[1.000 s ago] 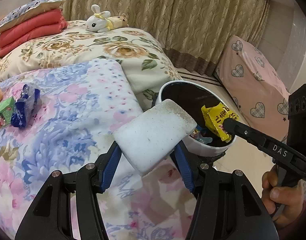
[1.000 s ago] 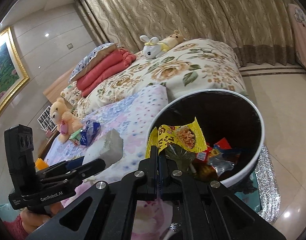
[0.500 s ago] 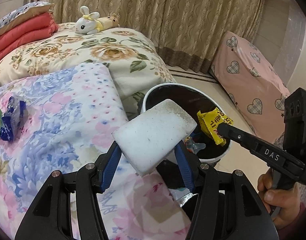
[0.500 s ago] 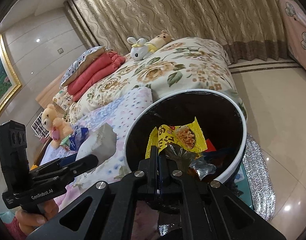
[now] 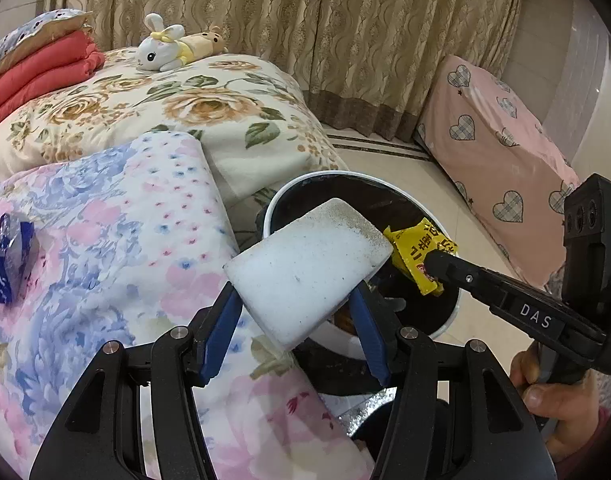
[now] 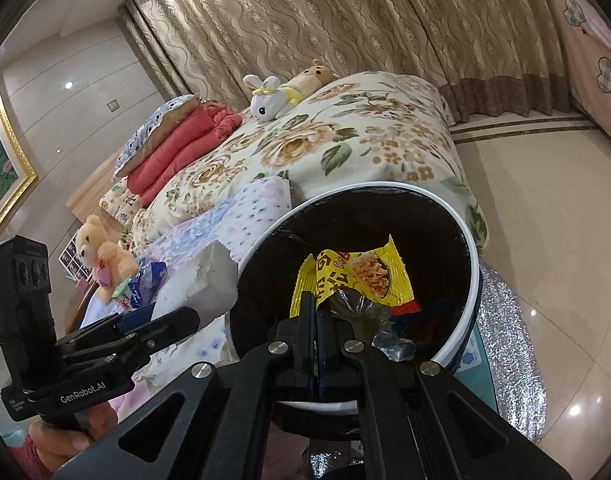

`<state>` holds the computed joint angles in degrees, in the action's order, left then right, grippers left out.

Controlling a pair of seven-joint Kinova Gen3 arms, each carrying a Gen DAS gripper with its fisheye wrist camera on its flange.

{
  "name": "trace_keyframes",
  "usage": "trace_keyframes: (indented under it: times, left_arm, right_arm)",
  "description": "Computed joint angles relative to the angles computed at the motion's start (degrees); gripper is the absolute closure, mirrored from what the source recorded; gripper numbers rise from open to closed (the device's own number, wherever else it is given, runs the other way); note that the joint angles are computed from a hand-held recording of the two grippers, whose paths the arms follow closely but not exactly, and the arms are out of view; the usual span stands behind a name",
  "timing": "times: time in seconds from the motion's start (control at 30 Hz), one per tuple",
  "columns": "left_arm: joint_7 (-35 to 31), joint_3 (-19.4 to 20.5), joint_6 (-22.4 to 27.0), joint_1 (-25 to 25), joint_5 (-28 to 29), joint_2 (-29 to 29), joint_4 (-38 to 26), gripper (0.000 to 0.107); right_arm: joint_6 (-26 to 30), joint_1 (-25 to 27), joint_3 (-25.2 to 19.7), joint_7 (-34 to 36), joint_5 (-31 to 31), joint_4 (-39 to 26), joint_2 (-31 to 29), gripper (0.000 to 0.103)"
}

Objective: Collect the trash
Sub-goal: 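Open the left tool over the bin while the right tool releases the yellow bag inside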

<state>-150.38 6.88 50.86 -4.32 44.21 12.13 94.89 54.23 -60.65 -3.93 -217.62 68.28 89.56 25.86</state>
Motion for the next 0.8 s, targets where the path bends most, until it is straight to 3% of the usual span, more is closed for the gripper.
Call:
trace_keyframes:
  times: [0.3,0.57,0.6,0.67,0.7,0.73,0.8]
  left_arm:
    - [3.21,1.0,-0.86,2.09,-2.8,1.72,-1.85,0.05]
    - [5.84,1.57,1.26,2.34,-5.18,3.41,-4.04,0.043]
    - [6.07,1.56,1.35,2.26,-5.34,3.48,-4.08,0.04]
    - [6.08,1.61,1.35,1.85,-5.1,3.5,-3.9,0.037]
    - [5.79,1.66,1.5,1.44,-4.63,3.49,-3.73,0.034]
    - [5.59,1.65,1.76,1.05,-4.2,3.48,-3.61,0.032]
    - [5.32,1.57,2.16,0.52,-3.62,3.45,-3.48,0.032]
  right_arm:
    - [-1.33,1.45,0.26,0.5,-1.26,0.35,-0.34,0.102]
    - [-1.96,2.41,0.4,0.81,-3.41,0.64,-0.67,0.094]
    - [-1.62,2.3,0.45,0.86,-3.61,0.52,-0.61,0.087]
    - [-1.08,1.69,0.74,-0.19,-3.07,0.63,-0.57,0.065]
    - [-0.84,1.47,0.79,-0.67,-2.74,0.6,-0.53,0.048]
    - [-0.5,1.13,0.87,-1.4,-2.2,0.64,-0.49,0.041]
    - [0.42,0.81,0.68,-1.53,-2.02,0.12,-0.26,0.036]
